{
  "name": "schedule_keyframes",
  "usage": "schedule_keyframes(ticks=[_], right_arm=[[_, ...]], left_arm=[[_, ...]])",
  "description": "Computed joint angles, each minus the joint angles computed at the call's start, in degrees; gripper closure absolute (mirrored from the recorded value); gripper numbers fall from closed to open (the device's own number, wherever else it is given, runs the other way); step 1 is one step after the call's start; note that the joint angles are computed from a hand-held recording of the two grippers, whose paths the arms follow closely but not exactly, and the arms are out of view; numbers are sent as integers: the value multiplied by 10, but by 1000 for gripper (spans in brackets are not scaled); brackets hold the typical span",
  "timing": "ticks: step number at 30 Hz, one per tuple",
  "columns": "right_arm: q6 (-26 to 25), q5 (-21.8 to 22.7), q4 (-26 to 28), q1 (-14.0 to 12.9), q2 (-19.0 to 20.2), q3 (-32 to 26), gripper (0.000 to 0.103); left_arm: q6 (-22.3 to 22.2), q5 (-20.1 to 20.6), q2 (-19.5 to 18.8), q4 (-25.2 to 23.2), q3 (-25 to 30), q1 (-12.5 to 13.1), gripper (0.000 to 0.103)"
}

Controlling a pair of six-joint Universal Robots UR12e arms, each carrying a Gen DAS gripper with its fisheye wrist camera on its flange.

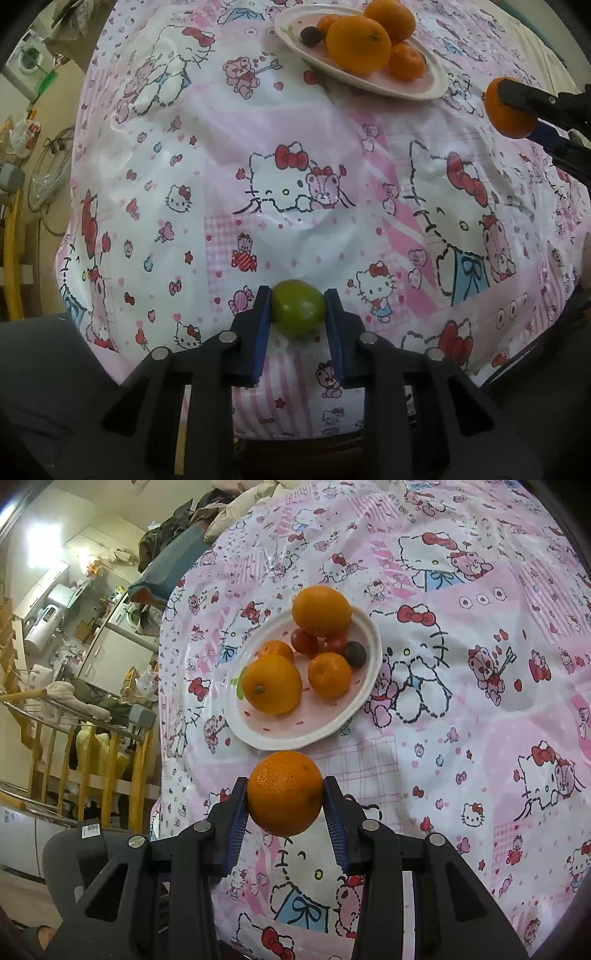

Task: Organize fruits
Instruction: 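Grasp the mandarin with the right tool while the left tool grasps the green grape, then carry the mandarin and green grape over the white plate with both tools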

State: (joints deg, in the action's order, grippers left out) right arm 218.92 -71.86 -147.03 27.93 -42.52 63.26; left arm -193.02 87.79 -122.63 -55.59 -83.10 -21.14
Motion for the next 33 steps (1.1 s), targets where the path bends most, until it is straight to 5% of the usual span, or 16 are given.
schedule_keyframes(ticks=[9,15,24,33], right_arm=[[31,-7,-37,-8,-10,14,62],[37,-18,-44,-16,-12,12,62],[7,-27,-16,-25,10,-35,62],[-23,-11,61,-30,71,-138,62]], left_arm=[[8,-20,8,57,14,7,79],[8,-16,-26,87,81,14,79],[61,22,-98,71,182,11,79],[6,-32,-145,34,240,34,79]])
